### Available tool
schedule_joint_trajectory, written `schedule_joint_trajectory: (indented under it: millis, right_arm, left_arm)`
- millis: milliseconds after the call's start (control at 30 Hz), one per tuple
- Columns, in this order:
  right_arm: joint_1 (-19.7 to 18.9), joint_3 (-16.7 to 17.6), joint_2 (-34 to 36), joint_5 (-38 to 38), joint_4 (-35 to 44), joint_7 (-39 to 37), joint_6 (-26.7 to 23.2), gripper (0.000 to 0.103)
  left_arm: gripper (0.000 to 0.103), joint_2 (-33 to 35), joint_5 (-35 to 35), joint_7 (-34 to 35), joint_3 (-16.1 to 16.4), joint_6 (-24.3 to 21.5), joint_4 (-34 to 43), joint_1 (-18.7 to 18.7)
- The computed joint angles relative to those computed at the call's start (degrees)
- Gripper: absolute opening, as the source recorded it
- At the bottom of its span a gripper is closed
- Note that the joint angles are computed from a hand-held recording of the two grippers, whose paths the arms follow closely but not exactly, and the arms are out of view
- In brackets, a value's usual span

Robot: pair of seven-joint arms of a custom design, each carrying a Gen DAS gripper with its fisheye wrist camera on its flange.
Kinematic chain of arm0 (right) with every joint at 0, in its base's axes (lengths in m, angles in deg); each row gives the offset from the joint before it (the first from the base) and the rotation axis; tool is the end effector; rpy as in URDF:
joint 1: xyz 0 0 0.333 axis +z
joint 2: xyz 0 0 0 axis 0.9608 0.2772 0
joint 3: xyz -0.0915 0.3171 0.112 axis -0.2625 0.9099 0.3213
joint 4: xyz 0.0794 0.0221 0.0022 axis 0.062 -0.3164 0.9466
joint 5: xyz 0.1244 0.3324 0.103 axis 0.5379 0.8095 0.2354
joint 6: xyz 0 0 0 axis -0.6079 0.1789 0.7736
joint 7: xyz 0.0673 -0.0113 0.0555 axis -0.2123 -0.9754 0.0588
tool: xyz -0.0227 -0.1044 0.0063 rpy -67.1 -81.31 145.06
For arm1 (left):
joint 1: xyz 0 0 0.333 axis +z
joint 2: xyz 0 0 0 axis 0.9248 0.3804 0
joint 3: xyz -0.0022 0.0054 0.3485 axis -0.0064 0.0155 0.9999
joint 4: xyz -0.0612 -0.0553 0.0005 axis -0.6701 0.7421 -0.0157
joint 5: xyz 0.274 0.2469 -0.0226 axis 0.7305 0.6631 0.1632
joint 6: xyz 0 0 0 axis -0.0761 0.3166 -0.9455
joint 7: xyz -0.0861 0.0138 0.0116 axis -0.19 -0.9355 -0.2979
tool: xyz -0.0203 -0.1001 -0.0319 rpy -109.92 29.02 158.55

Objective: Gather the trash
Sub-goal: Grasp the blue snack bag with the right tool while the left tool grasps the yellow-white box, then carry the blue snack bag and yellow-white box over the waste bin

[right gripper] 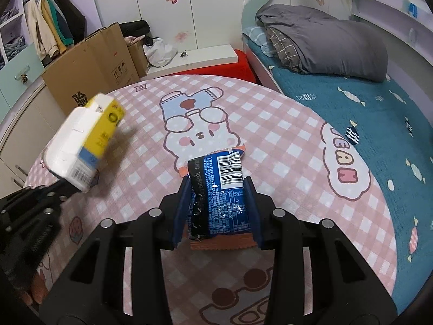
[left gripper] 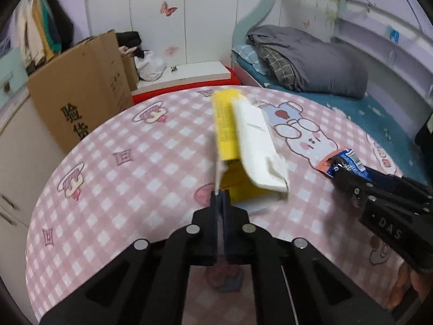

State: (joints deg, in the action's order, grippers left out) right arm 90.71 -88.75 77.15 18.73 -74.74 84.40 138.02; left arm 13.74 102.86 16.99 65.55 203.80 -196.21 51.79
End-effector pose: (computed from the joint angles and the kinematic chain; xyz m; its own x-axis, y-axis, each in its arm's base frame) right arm 0.5480 0.1932 0.4716 -0.1009 -0.9847 -0.1418 -0.7670 0.1678 -0.6194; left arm 0.5709 -0.2445 0.4602 -0.2217 -0.9751 -0.0092 -0.7359 0.1735 -0.6545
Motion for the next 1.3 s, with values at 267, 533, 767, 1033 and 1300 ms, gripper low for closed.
schedule_joint_trajectory:
  millis: [267, 533, 767, 1033, 1300]
  right_arm:
    - [1.0, 0.32, -0.2, -1.89, 0.62, 1.31, -2.39, 0.037]
    - [2.92, 3.35, -1.33, 2.83, 0.95, -1.69, -1.09, 0.038]
    - [8.55, 6.06, 2.47, 4.47, 8.88, -5.35, -2.81, 0.038]
    - [16.1, 9.0, 11.31, 12.4, 22.71, -15.38, -4.81, 0.038]
    - [24.2, 11.71, 26.94, 21.05, 45.04, -27.41, -11.98, 0.038]
  left_arm:
    - [0.002, -7.25, 1.75, -1.78, 0.83, 6.02, -8.97, 3.51]
    - [0.002, -16.28, 1.44, -2.25, 0.21, 10.48, -18.7, 10.93]
    - [0.002, -23.98, -11.64, 9.84, 7.98, 13.59, -27.47, 8.62]
    - [0.003, -32.36, -18.65, 20.77, 16.52, 14.13, -36.26, 10.46]
    - [0.003, -34.22, -24.98, 30.82, 28.08, 14.72, -40.35, 10.95]
